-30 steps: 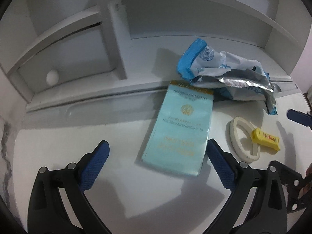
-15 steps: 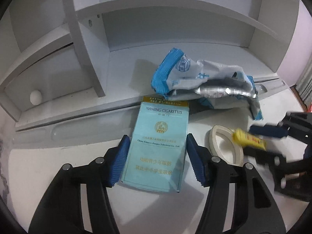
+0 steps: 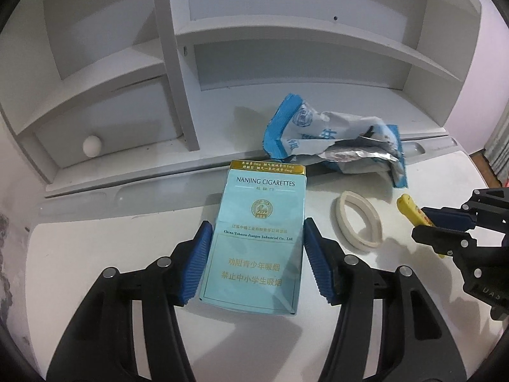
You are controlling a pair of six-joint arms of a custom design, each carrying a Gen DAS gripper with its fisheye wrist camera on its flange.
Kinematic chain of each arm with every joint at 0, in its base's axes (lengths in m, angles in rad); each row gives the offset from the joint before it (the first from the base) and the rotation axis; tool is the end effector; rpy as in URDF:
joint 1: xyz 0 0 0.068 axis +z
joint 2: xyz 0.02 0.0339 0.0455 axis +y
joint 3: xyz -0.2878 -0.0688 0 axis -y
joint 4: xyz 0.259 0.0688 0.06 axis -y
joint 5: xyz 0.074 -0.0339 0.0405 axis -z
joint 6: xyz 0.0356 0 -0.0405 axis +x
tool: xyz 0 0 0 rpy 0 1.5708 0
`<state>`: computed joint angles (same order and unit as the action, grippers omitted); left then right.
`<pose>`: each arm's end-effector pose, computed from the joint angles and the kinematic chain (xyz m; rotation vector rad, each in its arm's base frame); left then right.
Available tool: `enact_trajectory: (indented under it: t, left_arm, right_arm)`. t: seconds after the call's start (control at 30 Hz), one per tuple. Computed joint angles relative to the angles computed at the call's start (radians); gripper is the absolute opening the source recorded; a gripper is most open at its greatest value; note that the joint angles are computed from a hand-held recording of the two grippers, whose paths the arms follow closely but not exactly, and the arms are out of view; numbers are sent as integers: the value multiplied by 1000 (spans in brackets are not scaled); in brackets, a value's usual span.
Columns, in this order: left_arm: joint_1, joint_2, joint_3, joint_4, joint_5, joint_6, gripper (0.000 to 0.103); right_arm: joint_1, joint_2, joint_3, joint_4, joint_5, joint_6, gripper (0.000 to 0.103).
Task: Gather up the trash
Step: 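Grasp the light-blue Nanjing cigarette pack with left tool while right tool grasps the yellow toy, then carry cigarette pack and yellow toy to the bin and open both tools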
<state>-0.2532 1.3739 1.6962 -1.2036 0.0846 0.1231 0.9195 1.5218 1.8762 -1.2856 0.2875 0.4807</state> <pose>0.2510 -0.0680 0.4502 0.4957 2.4039 -0.1609 0.1854 0.2265 0.4603 -0.4208 2.4293 0.2528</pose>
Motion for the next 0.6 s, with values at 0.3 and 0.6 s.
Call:
enact_trajectory:
  t: [0.3, 0.6]
  left_arm:
    - [18, -69, -4, -44, 27, 19, 57]
    - [-103, -145, -38, -89, 4, -34, 57]
  right_arm:
    - [91, -15, 22, -52, 71, 68, 14]
    - [189, -173, -166, -5, 85, 251, 14]
